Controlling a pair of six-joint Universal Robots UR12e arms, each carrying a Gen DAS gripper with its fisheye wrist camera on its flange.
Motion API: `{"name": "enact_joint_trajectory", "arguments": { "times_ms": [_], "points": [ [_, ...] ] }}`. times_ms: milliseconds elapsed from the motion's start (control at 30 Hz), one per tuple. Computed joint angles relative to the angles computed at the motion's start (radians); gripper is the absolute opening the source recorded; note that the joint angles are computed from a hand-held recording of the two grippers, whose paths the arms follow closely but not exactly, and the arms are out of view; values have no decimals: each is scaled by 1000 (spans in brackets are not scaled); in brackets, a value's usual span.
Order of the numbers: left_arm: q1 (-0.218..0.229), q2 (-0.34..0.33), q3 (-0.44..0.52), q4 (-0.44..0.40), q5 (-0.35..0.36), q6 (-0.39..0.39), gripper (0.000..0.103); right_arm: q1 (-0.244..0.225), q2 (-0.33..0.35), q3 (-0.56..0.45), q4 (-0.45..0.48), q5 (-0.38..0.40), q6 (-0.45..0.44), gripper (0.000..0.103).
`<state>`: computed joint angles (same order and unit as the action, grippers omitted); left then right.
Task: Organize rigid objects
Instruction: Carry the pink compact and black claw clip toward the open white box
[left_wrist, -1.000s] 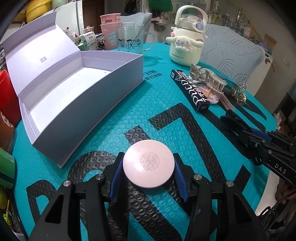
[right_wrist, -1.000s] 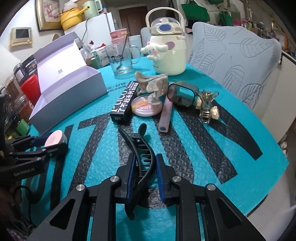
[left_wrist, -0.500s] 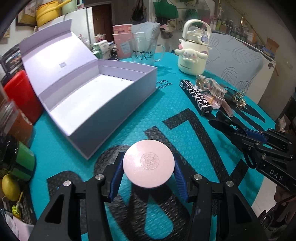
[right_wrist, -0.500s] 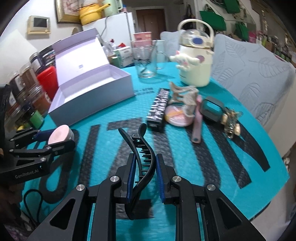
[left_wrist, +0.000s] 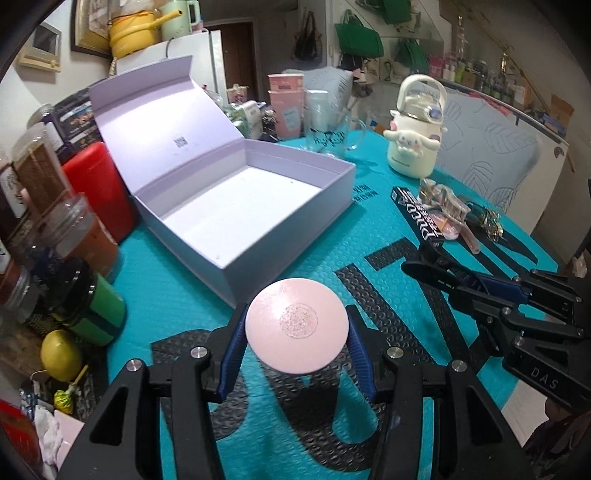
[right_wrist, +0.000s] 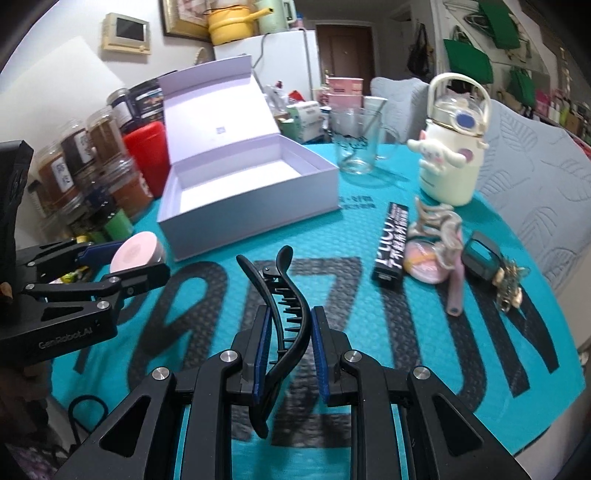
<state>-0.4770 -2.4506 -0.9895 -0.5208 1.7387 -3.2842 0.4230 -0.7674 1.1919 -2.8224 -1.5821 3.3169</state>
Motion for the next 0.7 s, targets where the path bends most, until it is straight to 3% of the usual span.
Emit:
{"name": "enact_joint_trajectory", "arguments": {
  "times_ms": [367, 700],
  "points": [
    [-5, 38, -51, 78, 44, 1, 50, 8, -16, 3, -35, 48, -68, 21],
    [4, 24, -11, 76, 62, 2, 50, 5, 4, -58, -20, 82, -107, 21]
  ]
}}
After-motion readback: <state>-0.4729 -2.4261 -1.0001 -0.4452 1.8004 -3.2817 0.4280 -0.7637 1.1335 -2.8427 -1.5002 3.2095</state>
